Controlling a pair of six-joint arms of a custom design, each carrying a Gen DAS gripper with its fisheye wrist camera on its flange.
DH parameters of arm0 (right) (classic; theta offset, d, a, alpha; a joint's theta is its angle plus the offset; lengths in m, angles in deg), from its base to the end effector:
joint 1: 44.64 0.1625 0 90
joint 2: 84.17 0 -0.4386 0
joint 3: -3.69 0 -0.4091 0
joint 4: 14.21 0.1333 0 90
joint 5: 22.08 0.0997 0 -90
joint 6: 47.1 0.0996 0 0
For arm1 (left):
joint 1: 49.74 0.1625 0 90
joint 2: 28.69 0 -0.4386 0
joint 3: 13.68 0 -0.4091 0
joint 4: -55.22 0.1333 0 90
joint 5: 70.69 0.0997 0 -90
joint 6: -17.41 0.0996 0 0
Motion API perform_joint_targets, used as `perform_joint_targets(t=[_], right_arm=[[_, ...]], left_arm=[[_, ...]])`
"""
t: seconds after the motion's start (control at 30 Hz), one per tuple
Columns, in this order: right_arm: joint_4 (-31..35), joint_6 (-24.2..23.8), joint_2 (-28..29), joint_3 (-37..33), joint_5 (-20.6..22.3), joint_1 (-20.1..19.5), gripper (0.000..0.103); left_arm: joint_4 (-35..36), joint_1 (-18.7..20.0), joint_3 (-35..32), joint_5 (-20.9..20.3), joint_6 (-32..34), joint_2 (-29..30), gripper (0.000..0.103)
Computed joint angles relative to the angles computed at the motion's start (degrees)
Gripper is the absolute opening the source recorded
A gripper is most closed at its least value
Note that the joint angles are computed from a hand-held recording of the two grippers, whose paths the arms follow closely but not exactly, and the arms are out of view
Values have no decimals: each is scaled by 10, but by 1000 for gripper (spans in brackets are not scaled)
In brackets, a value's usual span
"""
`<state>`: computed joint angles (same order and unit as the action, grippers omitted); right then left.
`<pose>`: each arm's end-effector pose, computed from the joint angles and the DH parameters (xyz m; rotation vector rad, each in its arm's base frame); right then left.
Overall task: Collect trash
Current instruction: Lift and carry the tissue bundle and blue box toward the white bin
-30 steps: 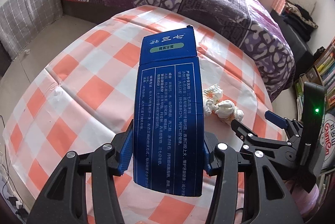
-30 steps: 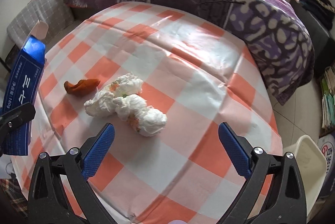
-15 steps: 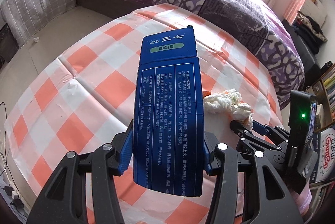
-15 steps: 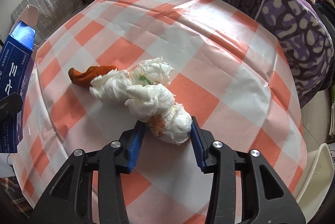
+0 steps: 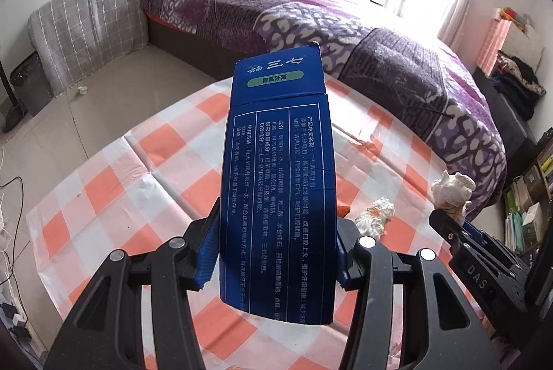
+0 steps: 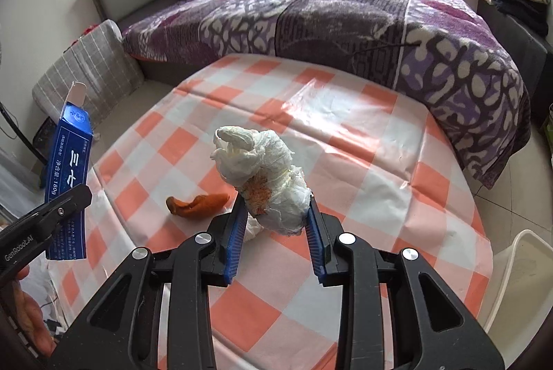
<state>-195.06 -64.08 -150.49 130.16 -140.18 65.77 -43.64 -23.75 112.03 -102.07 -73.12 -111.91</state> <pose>0.2589 -0.4482 0.1847 0.6587 -2.4994 0.7269 -0.2708 -0.3749 0.2233 -0.1389 2.1893 -1.0403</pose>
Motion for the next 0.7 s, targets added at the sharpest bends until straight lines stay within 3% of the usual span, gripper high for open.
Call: perform_joint_targets(t=[0.3, 0.7], right_arm=[[-47, 20, -34, 18, 5, 11, 31], [-50, 28, -83, 38, 7, 2, 31]], left_arm=[[70, -21, -31, 35, -43, 32, 52], [52, -40, -55, 40, -21, 76, 52]])
